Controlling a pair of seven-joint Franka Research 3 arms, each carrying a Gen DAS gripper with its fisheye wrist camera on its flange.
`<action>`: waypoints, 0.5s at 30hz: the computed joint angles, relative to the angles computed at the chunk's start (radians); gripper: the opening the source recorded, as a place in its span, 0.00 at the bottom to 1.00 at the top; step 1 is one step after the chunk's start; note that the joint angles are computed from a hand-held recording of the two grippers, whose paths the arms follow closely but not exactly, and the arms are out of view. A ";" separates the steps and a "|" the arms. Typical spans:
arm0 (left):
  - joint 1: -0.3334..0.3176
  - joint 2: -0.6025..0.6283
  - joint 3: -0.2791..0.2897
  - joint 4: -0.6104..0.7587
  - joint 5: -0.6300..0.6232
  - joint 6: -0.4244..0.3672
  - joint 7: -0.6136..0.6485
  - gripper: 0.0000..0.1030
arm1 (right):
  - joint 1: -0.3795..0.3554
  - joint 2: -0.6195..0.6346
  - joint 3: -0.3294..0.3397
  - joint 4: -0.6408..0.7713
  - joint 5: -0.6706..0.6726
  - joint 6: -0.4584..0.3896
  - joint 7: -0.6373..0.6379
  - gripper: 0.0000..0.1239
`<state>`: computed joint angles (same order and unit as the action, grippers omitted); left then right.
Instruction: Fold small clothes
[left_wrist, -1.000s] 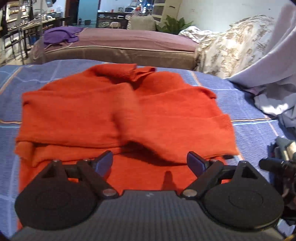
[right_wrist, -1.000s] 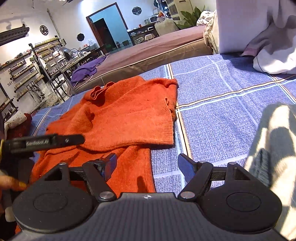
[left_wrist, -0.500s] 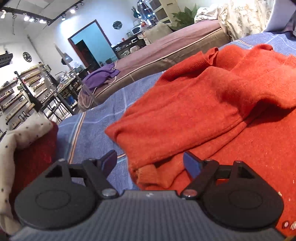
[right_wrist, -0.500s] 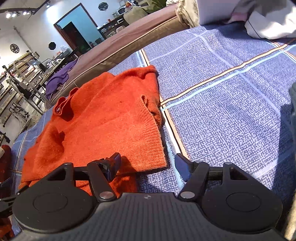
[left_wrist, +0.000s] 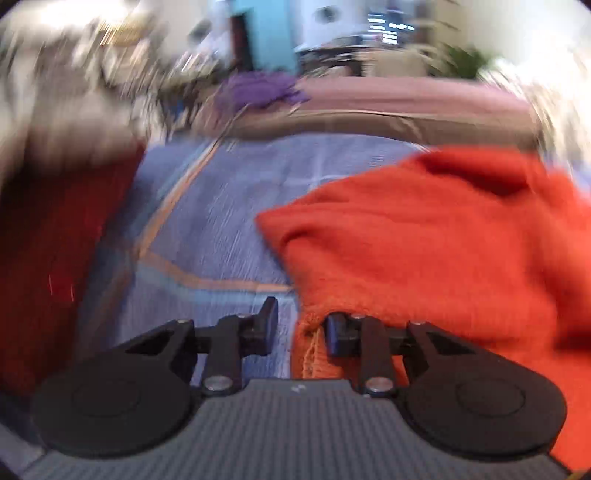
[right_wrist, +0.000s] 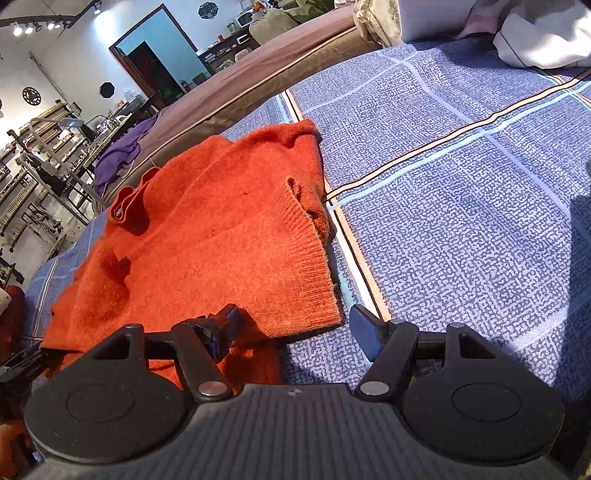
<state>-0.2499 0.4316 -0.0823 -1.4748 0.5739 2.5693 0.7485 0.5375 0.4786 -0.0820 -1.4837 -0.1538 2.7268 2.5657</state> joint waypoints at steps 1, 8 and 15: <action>0.034 -0.013 -0.013 -0.031 -0.076 0.037 -0.050 0.24 | -0.001 0.001 0.002 0.000 0.003 0.007 0.000 0.83; 0.084 -0.070 -0.007 -0.160 -0.165 0.138 -0.172 0.35 | -0.005 0.011 0.003 0.006 0.005 0.039 -0.025 0.45; 0.042 -0.050 0.012 -0.097 -0.033 0.032 -0.187 0.48 | 0.080 -0.008 -0.108 0.019 -0.203 0.060 0.028 0.14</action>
